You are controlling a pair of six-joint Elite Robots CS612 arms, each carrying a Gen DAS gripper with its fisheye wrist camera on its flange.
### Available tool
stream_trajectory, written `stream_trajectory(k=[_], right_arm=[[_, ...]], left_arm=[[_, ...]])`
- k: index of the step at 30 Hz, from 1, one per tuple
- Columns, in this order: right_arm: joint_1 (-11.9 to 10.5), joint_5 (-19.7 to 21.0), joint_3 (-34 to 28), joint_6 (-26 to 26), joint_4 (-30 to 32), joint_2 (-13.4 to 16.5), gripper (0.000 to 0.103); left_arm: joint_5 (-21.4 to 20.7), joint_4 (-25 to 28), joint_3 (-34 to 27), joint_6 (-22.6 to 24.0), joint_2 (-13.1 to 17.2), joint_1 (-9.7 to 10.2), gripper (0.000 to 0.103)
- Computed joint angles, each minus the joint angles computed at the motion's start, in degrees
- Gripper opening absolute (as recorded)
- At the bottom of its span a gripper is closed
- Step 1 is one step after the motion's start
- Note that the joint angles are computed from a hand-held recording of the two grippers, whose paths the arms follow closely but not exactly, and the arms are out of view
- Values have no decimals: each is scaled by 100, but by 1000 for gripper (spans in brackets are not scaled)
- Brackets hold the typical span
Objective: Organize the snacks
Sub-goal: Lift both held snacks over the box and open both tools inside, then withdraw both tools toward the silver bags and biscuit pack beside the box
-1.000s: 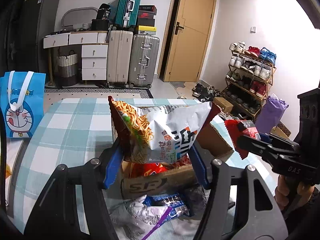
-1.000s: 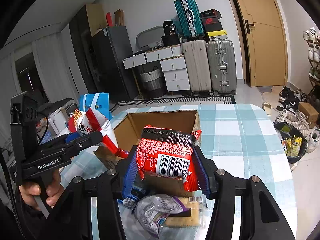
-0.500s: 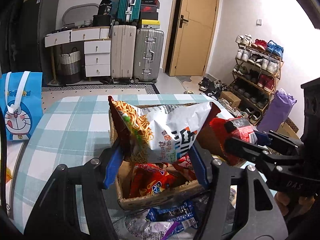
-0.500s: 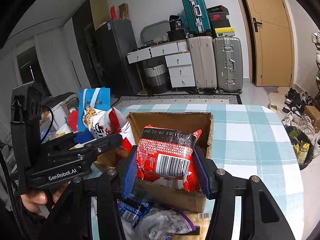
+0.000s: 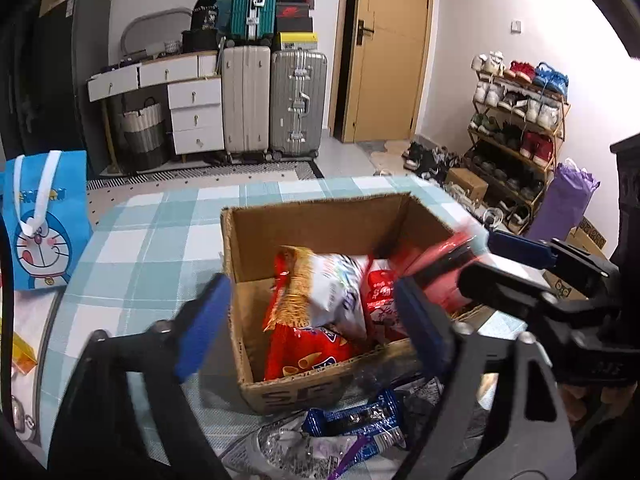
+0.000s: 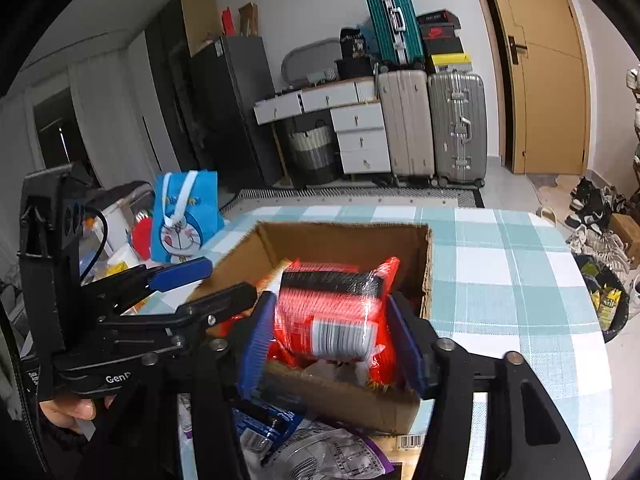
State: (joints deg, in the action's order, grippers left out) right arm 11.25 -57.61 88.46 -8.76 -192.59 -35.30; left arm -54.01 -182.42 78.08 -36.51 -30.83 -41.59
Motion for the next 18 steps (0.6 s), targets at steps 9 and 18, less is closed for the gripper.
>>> stream_trajectory(k=[9,18], right_arm=[[-153,-112,531,-72,-290,-286,102],[-274,-313,1014,-271,-184,-406,102]], left_arm=[[371,-518,795,-342,-327,-260,102],[481,-489,1511,-851,-531,-466,102]])
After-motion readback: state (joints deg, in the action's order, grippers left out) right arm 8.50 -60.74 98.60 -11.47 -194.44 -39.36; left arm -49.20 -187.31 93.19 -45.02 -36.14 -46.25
